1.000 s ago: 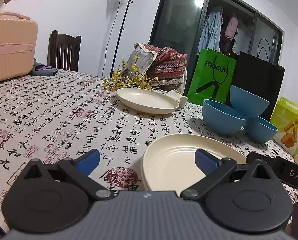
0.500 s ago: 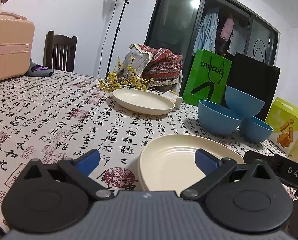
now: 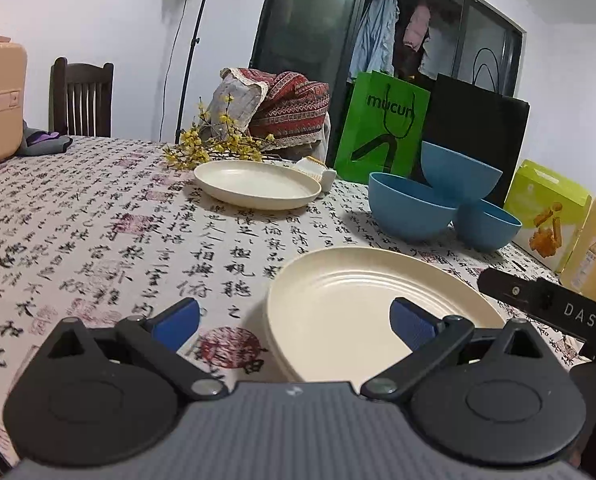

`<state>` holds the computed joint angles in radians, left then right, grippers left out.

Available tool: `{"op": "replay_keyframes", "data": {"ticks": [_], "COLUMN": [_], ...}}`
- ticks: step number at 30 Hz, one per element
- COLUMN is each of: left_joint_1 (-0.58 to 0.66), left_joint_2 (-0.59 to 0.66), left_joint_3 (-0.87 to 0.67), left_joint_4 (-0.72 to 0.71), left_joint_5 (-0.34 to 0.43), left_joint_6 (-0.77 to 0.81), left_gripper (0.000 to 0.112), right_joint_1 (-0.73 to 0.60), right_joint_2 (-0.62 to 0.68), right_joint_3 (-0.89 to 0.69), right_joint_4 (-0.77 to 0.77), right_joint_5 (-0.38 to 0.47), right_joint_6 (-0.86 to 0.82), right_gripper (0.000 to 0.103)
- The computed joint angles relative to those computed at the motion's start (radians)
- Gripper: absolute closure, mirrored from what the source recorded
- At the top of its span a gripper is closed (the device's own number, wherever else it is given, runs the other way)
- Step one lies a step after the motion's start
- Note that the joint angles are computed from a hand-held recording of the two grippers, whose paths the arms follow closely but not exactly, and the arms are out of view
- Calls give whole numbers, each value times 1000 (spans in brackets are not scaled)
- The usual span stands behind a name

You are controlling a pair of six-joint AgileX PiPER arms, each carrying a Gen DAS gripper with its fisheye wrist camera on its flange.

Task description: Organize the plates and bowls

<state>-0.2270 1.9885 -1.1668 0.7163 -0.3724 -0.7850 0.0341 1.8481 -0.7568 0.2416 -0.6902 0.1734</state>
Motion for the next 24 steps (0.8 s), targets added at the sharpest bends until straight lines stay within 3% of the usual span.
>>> {"op": "replay_keyframes", "data": {"ticks": [15, 24], "left_joint_1": [142, 159], "left_joint_2": [-30, -16], "left_joint_3": [-91, -161], "left_joint_4": [415, 524], "left_joint_5": [-35, -51], "left_joint_6": [-329, -426], "left_gripper": [9, 9], "right_joint_1": [69, 49], "right_joint_2": [-22, -64], "right_joint_3": [-7, -85], "right_joint_4": [131, 175], "right_joint_5": [-16, 104], "right_joint_6": [-202, -269], "right_gripper": [0, 0]}}
